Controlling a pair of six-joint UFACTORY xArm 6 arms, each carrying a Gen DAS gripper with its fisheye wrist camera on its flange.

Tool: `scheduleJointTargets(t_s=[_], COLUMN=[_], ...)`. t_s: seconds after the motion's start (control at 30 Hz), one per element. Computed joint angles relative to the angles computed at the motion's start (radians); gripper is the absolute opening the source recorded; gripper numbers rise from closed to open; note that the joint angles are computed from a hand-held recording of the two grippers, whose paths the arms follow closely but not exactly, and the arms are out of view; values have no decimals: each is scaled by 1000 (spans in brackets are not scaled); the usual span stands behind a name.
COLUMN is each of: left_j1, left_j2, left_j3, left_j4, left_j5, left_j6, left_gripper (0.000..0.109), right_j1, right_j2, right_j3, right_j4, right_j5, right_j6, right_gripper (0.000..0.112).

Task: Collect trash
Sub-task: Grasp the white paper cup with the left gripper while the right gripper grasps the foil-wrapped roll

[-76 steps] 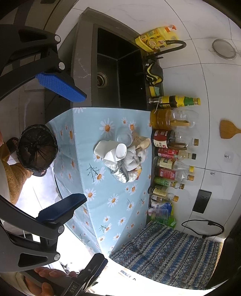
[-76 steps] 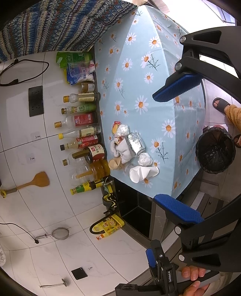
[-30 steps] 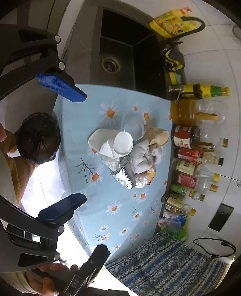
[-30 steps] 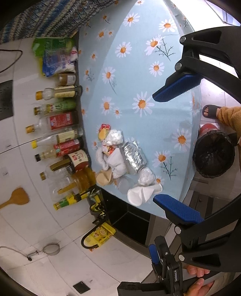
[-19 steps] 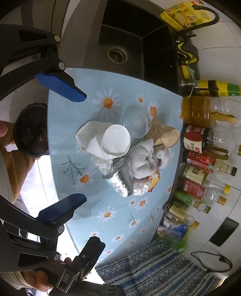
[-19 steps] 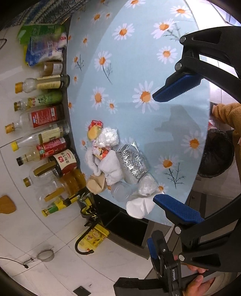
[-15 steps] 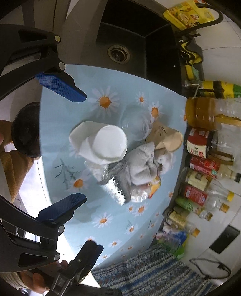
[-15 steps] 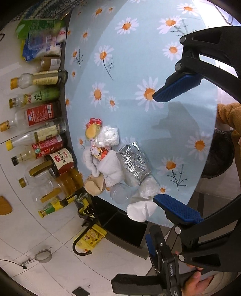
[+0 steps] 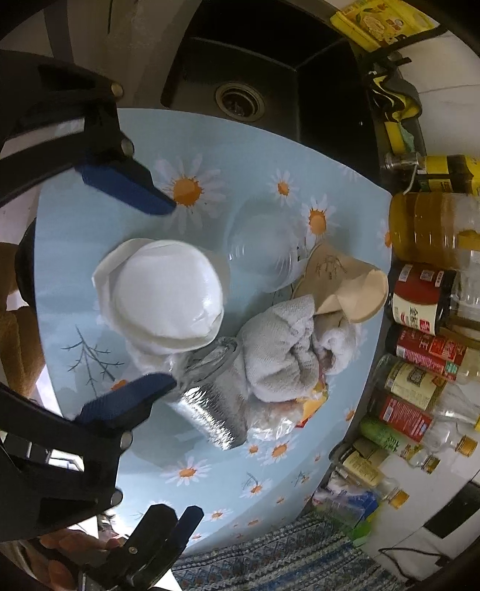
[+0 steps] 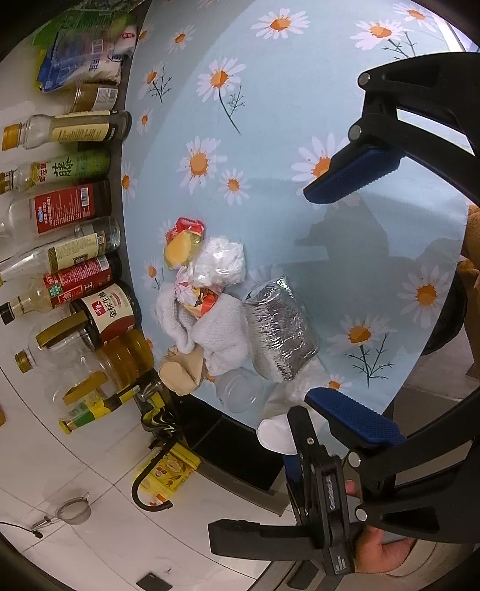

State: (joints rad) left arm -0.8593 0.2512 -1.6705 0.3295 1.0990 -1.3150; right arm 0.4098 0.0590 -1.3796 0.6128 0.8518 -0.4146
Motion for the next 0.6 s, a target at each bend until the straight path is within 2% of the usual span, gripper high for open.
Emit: scheduleJointTargets(t_s=[0.13, 0.2, 0.27, 0.6], left_j1=[10, 11, 12, 9], left_j2=[-26, -36, -49, -135], left_j3=[48, 61, 77, 198], left_j4=[-1, 7, 11, 45], left_j5=[-47, -60, -72, -143], left_j6=[-26, -35, -39, -115], left_gripper=[66, 56, 51, 50], right_j1=[4, 8, 16, 56], right_j2=[19, 30, 40, 88], right_j3=[-22, -35, -48, -99], right_j4=[-6, -9, -13, -35], right_j5=[10, 15, 19, 27], right_j6=[1, 2, 0, 2], right_gripper=[99, 99, 99, 99])
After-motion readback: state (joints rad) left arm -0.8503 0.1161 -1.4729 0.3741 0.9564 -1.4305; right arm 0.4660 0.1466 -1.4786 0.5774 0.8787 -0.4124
